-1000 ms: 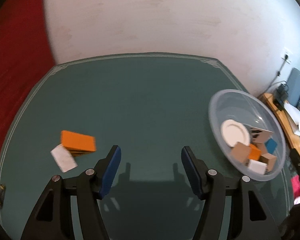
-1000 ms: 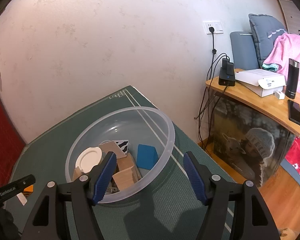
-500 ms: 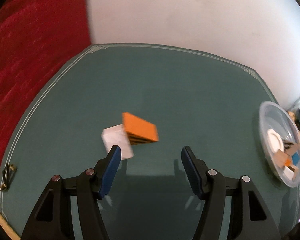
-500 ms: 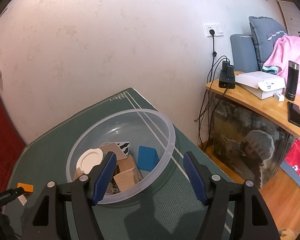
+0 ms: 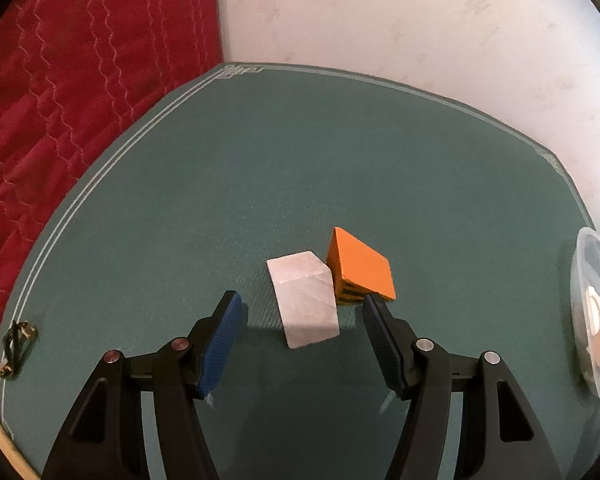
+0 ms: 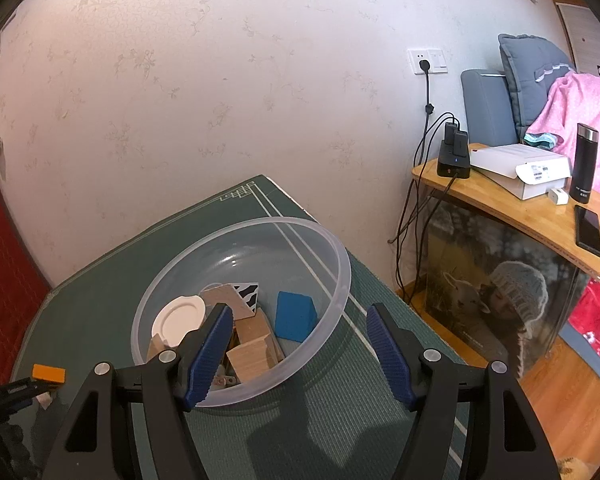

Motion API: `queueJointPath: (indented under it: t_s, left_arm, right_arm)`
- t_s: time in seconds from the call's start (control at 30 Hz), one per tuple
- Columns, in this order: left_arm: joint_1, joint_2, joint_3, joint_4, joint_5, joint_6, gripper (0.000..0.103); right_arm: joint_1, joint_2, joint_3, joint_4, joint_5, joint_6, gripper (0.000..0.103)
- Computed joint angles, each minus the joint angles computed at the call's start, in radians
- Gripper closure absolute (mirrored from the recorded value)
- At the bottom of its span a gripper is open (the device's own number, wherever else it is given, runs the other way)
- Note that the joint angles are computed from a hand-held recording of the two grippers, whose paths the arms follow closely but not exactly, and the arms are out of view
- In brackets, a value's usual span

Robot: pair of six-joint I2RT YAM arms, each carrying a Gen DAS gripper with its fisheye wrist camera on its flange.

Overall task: Organize rigid objects
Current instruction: 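Grasp the white tile with the left gripper and lift it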

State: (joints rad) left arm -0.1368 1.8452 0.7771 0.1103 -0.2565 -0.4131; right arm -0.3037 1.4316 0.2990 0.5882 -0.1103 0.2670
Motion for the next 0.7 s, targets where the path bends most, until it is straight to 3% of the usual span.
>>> queueJointPath:
  t_s: [0.2,0.47,0.7]
  left_arm:
    - [0.013,0.024,0.025,-0.011,0.013,0.003,0.04]
    - [0.037,0.034,0.031,0.009,0.031,0.03,0.065]
    - [0.076,-0.005,-0.013,0.034,0.1,0.034,0.069]
  right_arm:
    - [-0.004,-0.01,-0.002,-0.006,-0.003,-0.011,0.03]
    - [0.028,-0.011,-0.004,-0.005,0.046,-0.019,0.03]
    - [0.093,0.002,0.003,-0.005,0.139,-0.051,0.03]
